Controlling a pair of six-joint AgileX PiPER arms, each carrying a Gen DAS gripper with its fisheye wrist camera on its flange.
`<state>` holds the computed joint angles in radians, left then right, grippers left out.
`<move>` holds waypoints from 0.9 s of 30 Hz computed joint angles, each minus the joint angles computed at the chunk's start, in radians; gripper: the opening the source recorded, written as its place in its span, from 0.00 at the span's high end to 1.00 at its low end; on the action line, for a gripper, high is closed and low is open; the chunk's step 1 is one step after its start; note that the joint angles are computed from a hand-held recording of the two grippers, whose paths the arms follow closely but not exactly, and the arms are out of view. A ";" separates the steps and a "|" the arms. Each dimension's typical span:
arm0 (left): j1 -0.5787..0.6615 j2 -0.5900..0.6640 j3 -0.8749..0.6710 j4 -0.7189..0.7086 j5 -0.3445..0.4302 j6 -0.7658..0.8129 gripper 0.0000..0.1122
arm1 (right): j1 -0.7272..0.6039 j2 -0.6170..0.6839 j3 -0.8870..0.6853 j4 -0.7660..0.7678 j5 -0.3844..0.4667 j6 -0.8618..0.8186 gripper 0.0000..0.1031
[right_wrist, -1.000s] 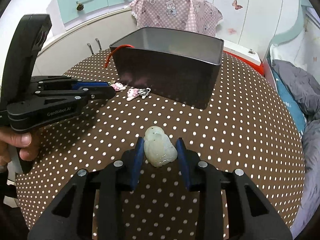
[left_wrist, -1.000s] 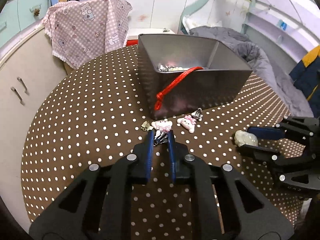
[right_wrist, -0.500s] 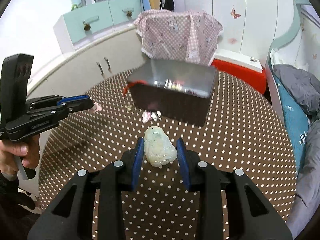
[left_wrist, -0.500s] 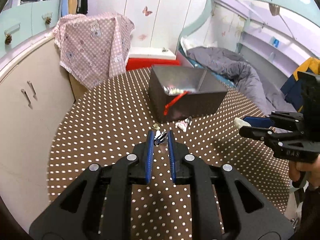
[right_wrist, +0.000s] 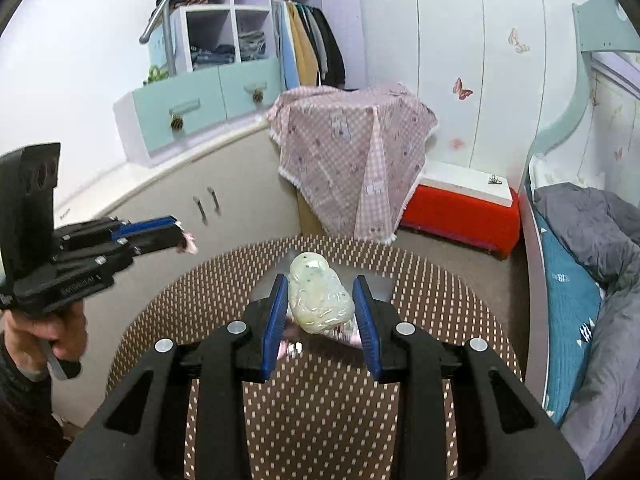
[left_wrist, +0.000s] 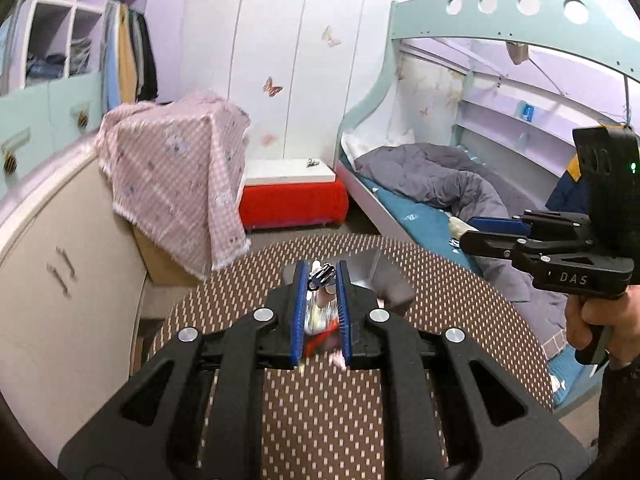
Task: Organize jewelry
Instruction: 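Carry both held pieces into the grey box and open both tools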
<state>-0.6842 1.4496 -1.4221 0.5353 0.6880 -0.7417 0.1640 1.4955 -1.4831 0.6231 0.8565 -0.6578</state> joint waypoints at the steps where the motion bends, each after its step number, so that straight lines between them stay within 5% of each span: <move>1: 0.011 0.016 -0.024 -0.027 -0.003 0.027 0.87 | 0.000 0.025 -0.039 -0.003 0.009 0.012 0.70; 14: 0.102 0.279 -0.328 -0.239 0.090 0.240 0.86 | 0.037 0.319 -0.387 -0.090 0.135 0.193 0.69; 15: 0.107 0.303 -0.357 -0.237 0.122 0.242 0.77 | 0.037 0.341 -0.405 -0.096 0.141 0.214 0.69; 16: 0.109 0.317 -0.377 -0.233 0.146 0.237 0.43 | 0.035 0.353 -0.410 -0.104 0.136 0.236 0.63; 18: 0.107 0.287 -0.318 -0.141 0.099 0.124 0.16 | 0.030 0.355 -0.404 -0.123 0.110 0.283 0.15; 27: 0.067 0.159 -0.162 0.038 0.079 -0.078 0.16 | -0.017 0.229 -0.229 -0.108 -0.018 0.286 0.08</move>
<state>-0.6170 1.6085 -1.5838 0.5734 0.7674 -0.8194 0.1470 1.7247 -1.7122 0.5154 0.8387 -0.3714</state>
